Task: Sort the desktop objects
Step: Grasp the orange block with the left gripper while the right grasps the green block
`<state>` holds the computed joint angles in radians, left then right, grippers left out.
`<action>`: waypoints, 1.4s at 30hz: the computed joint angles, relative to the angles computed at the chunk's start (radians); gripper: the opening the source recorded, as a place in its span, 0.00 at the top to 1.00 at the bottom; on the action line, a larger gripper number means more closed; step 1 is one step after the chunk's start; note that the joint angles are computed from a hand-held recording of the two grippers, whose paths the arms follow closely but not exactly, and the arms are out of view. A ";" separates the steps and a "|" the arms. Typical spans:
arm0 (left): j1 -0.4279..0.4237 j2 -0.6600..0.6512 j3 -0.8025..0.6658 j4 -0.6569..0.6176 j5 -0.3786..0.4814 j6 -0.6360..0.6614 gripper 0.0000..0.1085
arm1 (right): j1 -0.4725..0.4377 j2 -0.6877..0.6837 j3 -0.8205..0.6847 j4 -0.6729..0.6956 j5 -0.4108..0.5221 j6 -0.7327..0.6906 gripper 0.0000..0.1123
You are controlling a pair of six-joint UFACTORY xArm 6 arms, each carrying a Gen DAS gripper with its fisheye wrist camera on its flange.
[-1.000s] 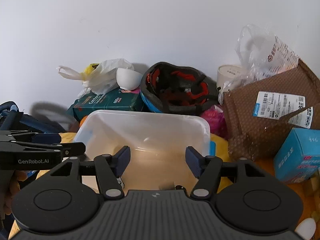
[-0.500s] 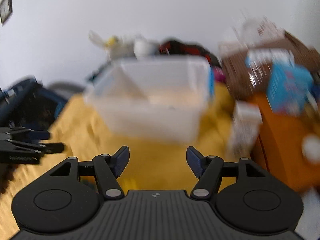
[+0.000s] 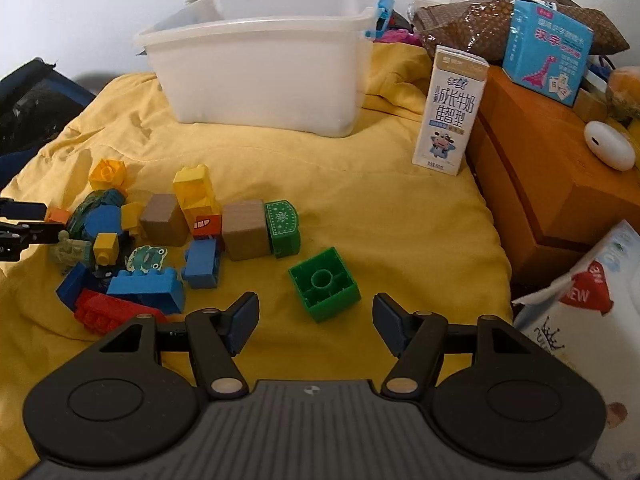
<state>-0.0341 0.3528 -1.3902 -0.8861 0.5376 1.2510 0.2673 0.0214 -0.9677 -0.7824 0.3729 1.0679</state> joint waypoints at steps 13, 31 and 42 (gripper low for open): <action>-0.011 -0.015 0.025 -0.040 0.007 0.100 0.61 | -0.018 0.020 0.007 -0.054 -0.031 0.019 0.55; 0.030 -0.079 0.057 -0.121 0.066 0.143 0.63 | -0.026 -0.038 0.060 -0.048 -0.094 0.088 0.64; 0.015 -0.096 0.110 -0.090 0.033 0.139 0.61 | -0.001 -0.043 0.061 -0.036 -0.104 0.109 0.64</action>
<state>-0.0189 0.2569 -1.2802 -0.9761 0.5708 1.3895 0.2659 -0.0215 -0.9068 -0.8182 0.2693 1.1767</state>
